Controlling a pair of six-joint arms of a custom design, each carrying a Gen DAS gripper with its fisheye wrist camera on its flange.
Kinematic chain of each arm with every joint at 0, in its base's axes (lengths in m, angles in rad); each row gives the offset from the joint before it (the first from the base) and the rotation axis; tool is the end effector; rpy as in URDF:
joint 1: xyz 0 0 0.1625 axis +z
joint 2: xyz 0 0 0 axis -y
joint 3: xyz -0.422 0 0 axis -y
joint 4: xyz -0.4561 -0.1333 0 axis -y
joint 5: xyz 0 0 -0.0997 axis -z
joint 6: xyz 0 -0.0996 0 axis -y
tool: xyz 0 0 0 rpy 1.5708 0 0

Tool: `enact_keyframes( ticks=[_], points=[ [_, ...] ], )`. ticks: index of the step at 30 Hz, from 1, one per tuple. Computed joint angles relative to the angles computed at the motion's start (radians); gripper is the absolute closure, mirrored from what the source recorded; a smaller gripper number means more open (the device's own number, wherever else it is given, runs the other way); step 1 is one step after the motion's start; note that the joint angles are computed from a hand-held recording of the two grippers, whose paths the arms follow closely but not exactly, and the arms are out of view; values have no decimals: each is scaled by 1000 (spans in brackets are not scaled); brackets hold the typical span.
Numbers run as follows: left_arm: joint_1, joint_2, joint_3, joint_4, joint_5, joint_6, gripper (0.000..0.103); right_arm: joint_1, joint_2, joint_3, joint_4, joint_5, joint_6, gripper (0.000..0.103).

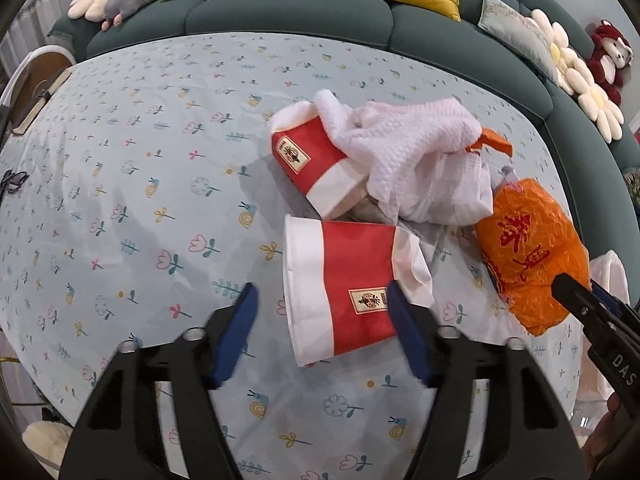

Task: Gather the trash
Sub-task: 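Grasp the red-and-white paper cup with the left gripper while the right grasps the orange bag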

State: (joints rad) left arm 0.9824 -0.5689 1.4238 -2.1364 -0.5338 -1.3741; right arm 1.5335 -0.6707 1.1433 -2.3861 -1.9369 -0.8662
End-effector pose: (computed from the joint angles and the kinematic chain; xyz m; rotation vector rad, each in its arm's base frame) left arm -0.2263 -0.7338 -0.0313 -0.6727 2.1006 -0.8645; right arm 0.0654 -0.8649 0.1631 0.9929 -2.4684 0.1991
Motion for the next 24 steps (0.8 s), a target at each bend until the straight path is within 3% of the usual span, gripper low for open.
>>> enact_keyframes(
  ticks=[3, 6, 15, 24],
  points=[
    [0, 1, -1, -9, -15, 12, 73, 0, 0, 3, 8, 0, -6, 82],
    [-9, -2, 7, -20, -4, 1, 80, -3, -3, 4, 24, 9, -3, 94],
    [-58, 4, -11, -7, 41, 18, 100, -3, -69, 58, 13, 75, -36, 98],
    [-122, 42, -70, -4, 73, 66, 100, -11, -155, 85, 6, 174, -30, 98]
  ],
)
